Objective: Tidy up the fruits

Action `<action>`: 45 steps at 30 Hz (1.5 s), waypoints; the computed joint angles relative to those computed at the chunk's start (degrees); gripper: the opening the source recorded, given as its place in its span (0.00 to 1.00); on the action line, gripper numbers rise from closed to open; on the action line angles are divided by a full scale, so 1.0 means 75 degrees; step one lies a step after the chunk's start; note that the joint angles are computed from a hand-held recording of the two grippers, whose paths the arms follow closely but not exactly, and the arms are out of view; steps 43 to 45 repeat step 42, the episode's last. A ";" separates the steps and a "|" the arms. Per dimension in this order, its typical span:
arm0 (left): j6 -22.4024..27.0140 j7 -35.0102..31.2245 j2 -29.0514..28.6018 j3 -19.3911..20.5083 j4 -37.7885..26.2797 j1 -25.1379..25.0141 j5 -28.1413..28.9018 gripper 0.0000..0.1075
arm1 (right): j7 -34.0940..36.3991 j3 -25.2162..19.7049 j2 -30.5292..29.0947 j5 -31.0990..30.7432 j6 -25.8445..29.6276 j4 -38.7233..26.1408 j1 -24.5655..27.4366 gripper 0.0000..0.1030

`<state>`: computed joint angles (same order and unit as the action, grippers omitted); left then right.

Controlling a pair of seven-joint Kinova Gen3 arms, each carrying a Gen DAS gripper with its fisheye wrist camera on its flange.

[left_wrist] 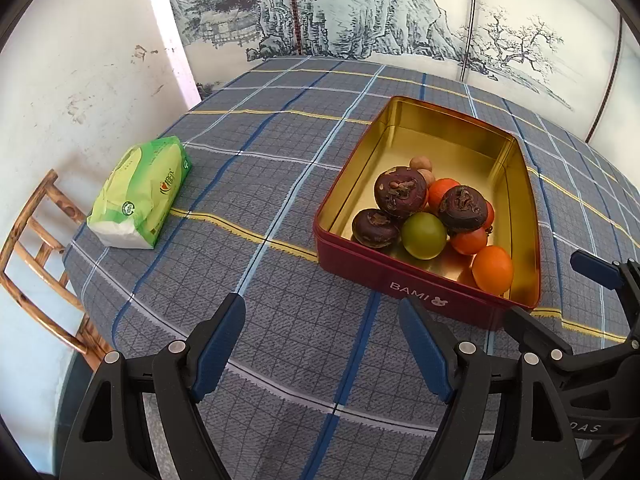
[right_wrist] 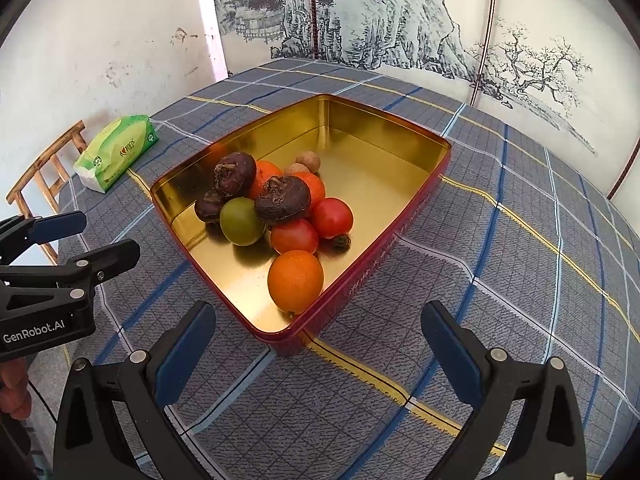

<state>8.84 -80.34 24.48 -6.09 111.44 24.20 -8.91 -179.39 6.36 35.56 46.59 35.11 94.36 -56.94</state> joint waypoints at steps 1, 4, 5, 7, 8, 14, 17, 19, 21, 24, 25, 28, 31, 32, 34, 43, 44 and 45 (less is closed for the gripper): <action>-0.0015 0.0002 -0.0005 -0.0012 0.0015 0.0010 0.0001 0.74 | 0.0000 -0.0005 0.0001 0.0000 -0.0003 0.0002 0.0004 0.99; -0.0005 -0.0005 -0.0005 -0.0015 0.0018 0.0012 0.0010 0.74 | 0.0000 -0.0011 0.0004 0.0005 -0.0001 0.0000 0.0001 0.99; 0.0012 -0.0021 0.0001 0.0018 -0.0009 -0.0018 0.0017 0.74 | 0.0009 -0.0017 0.0005 -0.0001 0.0002 -0.0008 0.0008 0.99; 0.0007 -0.0028 -0.0003 0.0006 0.0000 -0.0006 0.0010 0.74 | 0.0003 -0.0015 0.0007 -0.0004 0.0004 -0.0010 0.0006 0.99; 0.0020 -0.0028 -0.0003 -0.0003 -0.0008 0.0001 0.0009 0.74 | -0.0003 -0.0015 0.0007 -0.0005 0.0000 -0.0006 0.0006 0.99; 0.0009 -0.0041 -0.0001 0.0021 -0.0001 -0.0015 0.0021 0.74 | 0.0002 -0.0023 0.0030 -0.0040 0.0021 -0.0029 0.0001 0.99; 0.0024 -0.0043 -0.0001 0.0022 -0.0011 -0.0013 0.0028 0.74 | 0.0004 -0.0023 0.0036 -0.0042 0.0001 -0.0015 -0.0005 0.99; -0.0004 -0.0026 -0.0015 0.0006 0.0019 -0.0002 0.0033 0.74 | 0.0008 -0.0018 0.0033 -0.0045 -0.0015 -0.0016 0.0002 0.99; -0.0039 -0.0033 -0.0017 0.0029 0.0039 -0.0022 0.0042 0.74 | 0.0040 -0.0024 0.0056 -0.0065 0.0004 -0.0032 0.0009 0.99; -0.0009 -0.0059 -0.0010 0.0018 0.0028 -0.0010 0.0031 0.74 | 0.0116 -0.0049 0.0073 -0.0132 0.0010 -0.0071 0.0050 0.99; 0.0015 -0.0084 -0.0008 0.0082 0.0004 -0.0072 0.0049 0.74 | 0.0101 -0.0030 0.0067 -0.0131 0.0017 -0.0059 0.0027 0.99; 0.0035 -0.0111 -0.0007 0.0127 -0.0004 -0.0110 0.0057 0.74 | 0.0133 -0.0028 0.0071 -0.0146 0.0011 -0.0069 0.0033 0.99; 0.0047 -0.0147 -0.0002 0.0146 -0.0002 -0.0119 0.0048 0.74 | 0.0148 -0.0018 0.0067 -0.0148 0.0028 -0.0070 0.0017 0.99; 0.0081 -0.0195 0.0008 0.0231 -0.0041 -0.0196 0.0060 0.74 | 0.0145 -0.0014 0.0064 -0.0146 0.0021 -0.0065 0.0015 0.99; 0.0098 -0.0252 0.0011 0.0313 -0.0054 -0.0278 0.0083 0.74 | 0.0154 -0.0014 0.0072 -0.0158 0.0046 -0.0080 0.0011 0.99; 0.0162 -0.0419 -0.0003 0.0467 -0.0098 -0.0427 0.0153 0.74 | 0.0189 -0.0025 0.0072 -0.0184 0.0063 -0.0093 0.0013 0.99; 0.0162 -0.0419 -0.0003 0.0467 -0.0098 -0.0427 0.0153 0.74 | 0.0189 -0.0025 0.0072 -0.0184 0.0063 -0.0093 0.0013 0.99; 0.0162 -0.0419 -0.0003 0.0467 -0.0098 -0.0427 0.0153 0.74 | 0.0189 -0.0025 0.0072 -0.0184 0.0063 -0.0093 0.0013 0.99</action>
